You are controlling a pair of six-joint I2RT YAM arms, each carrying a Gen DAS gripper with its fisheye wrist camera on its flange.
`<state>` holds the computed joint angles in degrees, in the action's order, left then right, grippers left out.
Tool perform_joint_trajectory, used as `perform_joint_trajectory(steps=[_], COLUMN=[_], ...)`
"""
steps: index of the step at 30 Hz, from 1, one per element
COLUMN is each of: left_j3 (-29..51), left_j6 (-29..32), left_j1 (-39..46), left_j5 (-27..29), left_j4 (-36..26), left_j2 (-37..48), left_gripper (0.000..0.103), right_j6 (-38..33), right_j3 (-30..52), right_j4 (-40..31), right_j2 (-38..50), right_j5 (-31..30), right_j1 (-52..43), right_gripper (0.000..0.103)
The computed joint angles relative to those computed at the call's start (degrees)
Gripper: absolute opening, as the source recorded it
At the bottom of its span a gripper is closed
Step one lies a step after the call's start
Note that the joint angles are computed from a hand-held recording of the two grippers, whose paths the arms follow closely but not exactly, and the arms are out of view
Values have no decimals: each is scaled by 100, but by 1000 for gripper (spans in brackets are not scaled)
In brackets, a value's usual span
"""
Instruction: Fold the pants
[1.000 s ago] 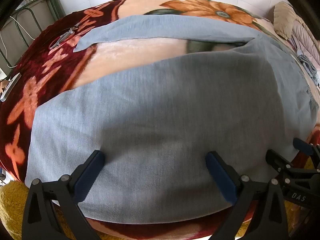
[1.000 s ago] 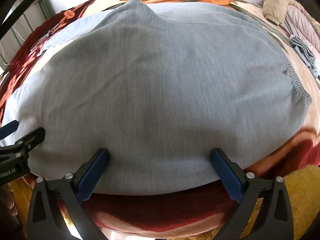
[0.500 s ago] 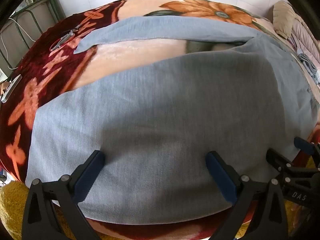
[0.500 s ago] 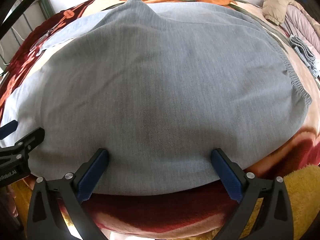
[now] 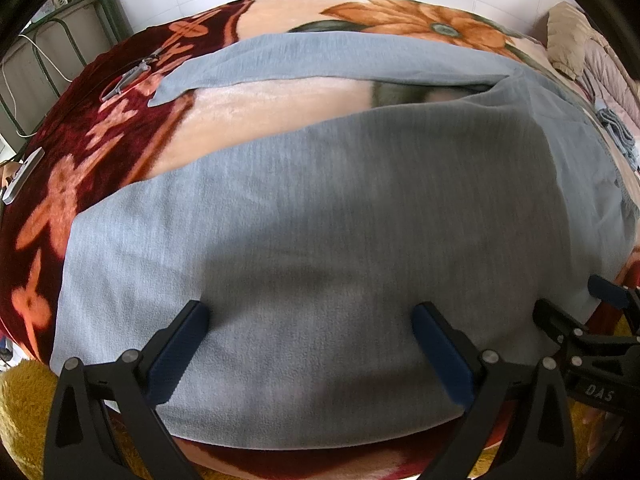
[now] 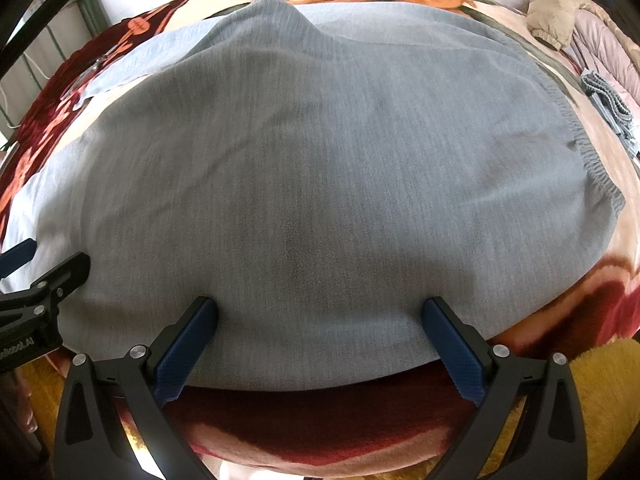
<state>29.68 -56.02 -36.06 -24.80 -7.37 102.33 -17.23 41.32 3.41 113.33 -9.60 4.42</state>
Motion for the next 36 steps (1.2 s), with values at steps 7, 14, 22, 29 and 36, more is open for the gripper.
perform_joint_trajectory(steps=[7,14,22,29,36], left_j3=[-27,-112,-70,-83,-4], left_j6=[88,144,162,149,295], left_j1=[42,92,120,67,-321], left_j5=[27,47,75,81,230], left_j4=[41,177,152,17,-203], left_j2=[-42,-41,-16,-161,-543], left_gripper=[103,103,103,103,102], right_j6=[-21,-118,-309,-901,-1144], right_j3=[-248,-525,-181,295,1054], right_j4=[324,619,-159,-1261,-1883], right_j2=[-72,-193,-346,-694,-703], right_j5=[-102,-226,-396,-664,-726], right_j1=[-89,-221,-353,-1151,-2132], right_gripper=[103,103,102,95,95])
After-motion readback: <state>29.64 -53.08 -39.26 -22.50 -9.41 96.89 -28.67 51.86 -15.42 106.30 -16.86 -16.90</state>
